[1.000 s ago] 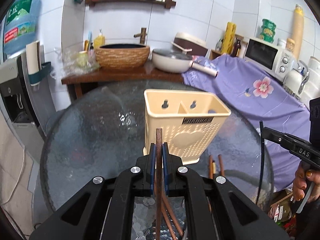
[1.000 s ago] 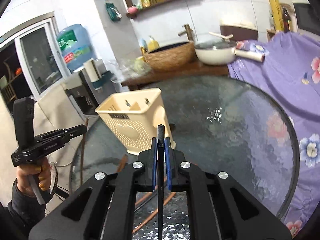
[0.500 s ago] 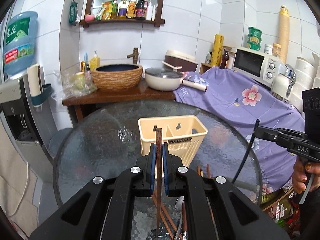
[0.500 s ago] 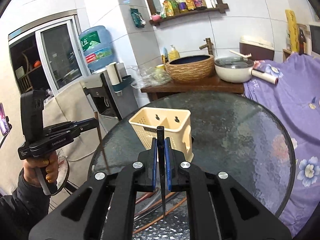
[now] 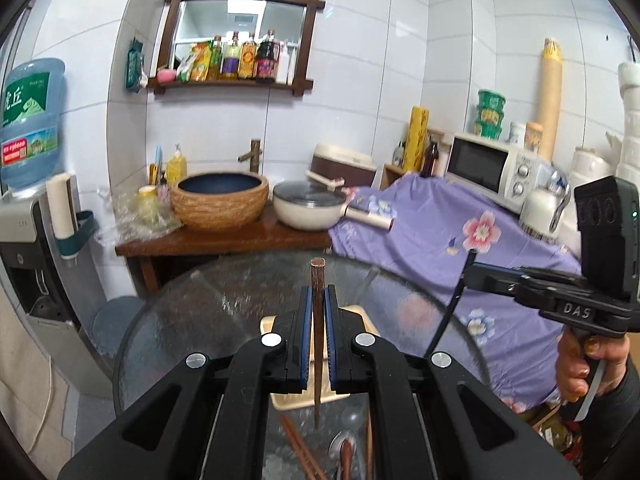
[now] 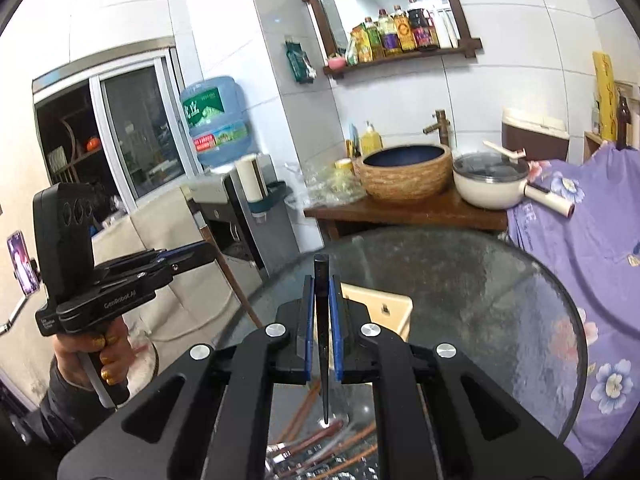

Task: Organize utensils
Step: 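Lift both chopsticks into the beige holder and open both tools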

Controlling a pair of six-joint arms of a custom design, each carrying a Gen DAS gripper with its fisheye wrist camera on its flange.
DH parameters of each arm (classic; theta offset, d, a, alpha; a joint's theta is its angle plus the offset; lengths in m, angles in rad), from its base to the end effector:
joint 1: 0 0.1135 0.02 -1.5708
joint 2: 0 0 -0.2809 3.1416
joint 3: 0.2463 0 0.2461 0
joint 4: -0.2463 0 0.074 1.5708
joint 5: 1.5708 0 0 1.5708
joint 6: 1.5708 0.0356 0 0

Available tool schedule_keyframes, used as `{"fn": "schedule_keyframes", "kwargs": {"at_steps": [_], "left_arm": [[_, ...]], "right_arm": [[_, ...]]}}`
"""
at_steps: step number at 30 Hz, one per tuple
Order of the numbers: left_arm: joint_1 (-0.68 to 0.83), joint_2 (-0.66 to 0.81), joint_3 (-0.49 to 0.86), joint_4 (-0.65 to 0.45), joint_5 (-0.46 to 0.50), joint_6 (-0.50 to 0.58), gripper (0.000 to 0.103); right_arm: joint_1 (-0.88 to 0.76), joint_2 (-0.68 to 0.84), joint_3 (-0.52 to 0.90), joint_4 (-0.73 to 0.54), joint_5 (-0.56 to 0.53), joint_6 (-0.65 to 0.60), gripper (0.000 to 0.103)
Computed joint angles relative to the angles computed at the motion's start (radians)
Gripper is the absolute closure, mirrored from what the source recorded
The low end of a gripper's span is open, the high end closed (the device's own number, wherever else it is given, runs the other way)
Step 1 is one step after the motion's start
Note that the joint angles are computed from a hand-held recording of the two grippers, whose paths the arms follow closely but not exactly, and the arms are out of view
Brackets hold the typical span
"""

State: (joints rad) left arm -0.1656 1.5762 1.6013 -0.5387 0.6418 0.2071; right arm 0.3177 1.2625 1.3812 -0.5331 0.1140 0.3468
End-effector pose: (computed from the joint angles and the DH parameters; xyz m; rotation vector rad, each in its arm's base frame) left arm 0.3396 -0.0784 0.4100 0.7504 1.8892 -0.6390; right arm 0.2528 0.0789 0.4250 0.1033 1.9935 0.3170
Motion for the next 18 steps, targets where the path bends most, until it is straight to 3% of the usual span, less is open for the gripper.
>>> {"fn": "schedule_keyframes", "kwargs": {"at_steps": [10,18], "left_arm": [[-0.036,0.102,0.277,0.005,-0.051,-0.193,0.097],[-0.099,0.149,0.214,0.132,-0.182,-0.221,0.097]], "right_arm": [[-0.003,0.111,0.247,-0.005,0.125,-0.058,0.095],[-0.033,0.17,0.218,0.092,0.185,-0.053,0.095]]}}
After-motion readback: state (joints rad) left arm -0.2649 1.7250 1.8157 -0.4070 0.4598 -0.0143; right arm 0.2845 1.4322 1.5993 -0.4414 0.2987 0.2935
